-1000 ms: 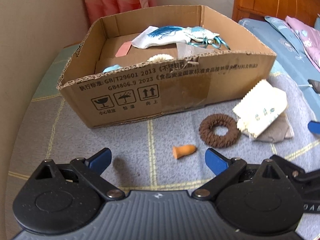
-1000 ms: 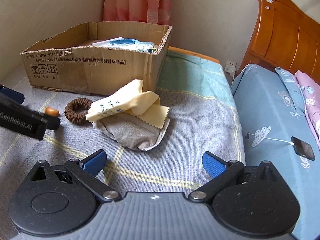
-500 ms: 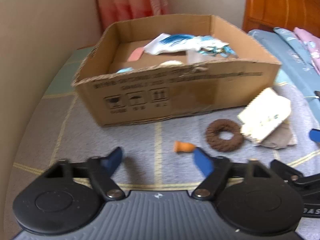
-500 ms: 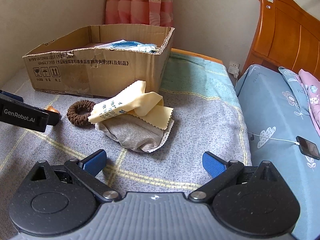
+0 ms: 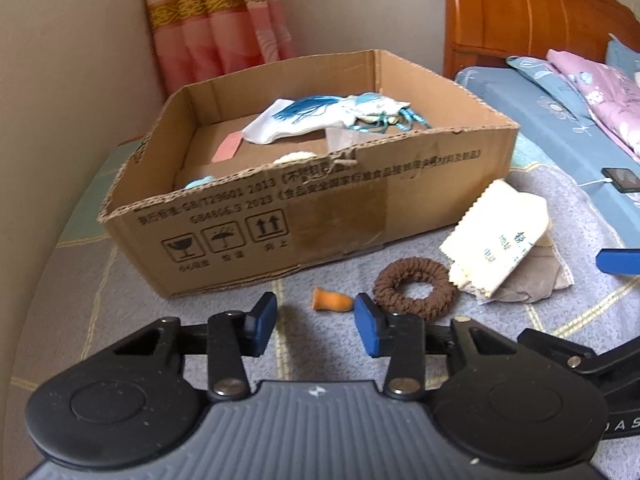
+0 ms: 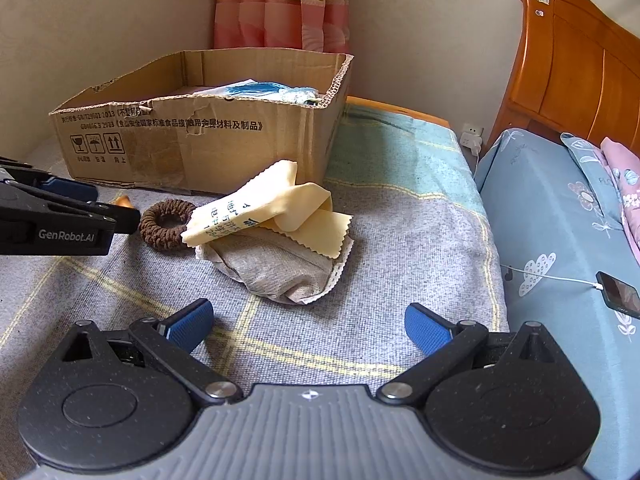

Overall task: Organize soft objects
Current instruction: 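Close the left tool on the orange earplug while the right tool moves toward the yellow cloth, then close the right tool on the yellow printed cloth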

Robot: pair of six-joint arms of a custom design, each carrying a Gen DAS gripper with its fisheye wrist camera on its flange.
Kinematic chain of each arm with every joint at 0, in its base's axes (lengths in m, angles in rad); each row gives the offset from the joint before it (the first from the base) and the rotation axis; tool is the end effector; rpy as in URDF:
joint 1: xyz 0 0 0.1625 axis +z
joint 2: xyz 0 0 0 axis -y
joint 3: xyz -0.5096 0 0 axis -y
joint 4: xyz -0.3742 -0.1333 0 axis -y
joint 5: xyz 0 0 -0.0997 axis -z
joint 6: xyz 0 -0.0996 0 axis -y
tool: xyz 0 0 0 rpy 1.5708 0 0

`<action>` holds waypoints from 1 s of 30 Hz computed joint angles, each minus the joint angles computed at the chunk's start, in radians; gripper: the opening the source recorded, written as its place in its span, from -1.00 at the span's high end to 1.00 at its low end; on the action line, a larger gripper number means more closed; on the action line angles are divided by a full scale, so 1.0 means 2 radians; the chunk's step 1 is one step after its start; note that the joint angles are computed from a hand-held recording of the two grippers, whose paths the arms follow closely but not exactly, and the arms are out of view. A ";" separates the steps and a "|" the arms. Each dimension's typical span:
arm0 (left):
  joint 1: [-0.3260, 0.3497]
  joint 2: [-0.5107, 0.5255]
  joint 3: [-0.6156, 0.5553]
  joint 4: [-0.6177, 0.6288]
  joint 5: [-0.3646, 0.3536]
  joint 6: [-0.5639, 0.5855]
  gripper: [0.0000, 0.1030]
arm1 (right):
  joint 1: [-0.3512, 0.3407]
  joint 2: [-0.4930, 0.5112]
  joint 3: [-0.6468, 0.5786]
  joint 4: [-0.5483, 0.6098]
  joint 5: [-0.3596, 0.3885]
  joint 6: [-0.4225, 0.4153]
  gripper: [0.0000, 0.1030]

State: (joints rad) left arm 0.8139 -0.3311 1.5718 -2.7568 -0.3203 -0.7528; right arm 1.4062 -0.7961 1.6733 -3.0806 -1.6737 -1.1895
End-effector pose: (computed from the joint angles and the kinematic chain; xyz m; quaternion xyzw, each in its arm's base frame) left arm -0.3158 -0.6661 -0.0626 0.0177 0.8105 -0.3847 0.4413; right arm 0.0010 -0.7449 0.2180 0.4514 -0.8351 0.2115 0.2327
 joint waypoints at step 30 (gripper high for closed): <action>0.000 -0.019 0.038 -0.050 -0.025 0.011 0.62 | 0.002 -0.010 0.013 0.004 0.024 -0.014 -1.00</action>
State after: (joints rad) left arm 0.8142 -0.3696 1.6476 -2.8576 -0.3700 -0.7308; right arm 1.4104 -0.8158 1.7000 -3.0734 -1.6254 -1.2182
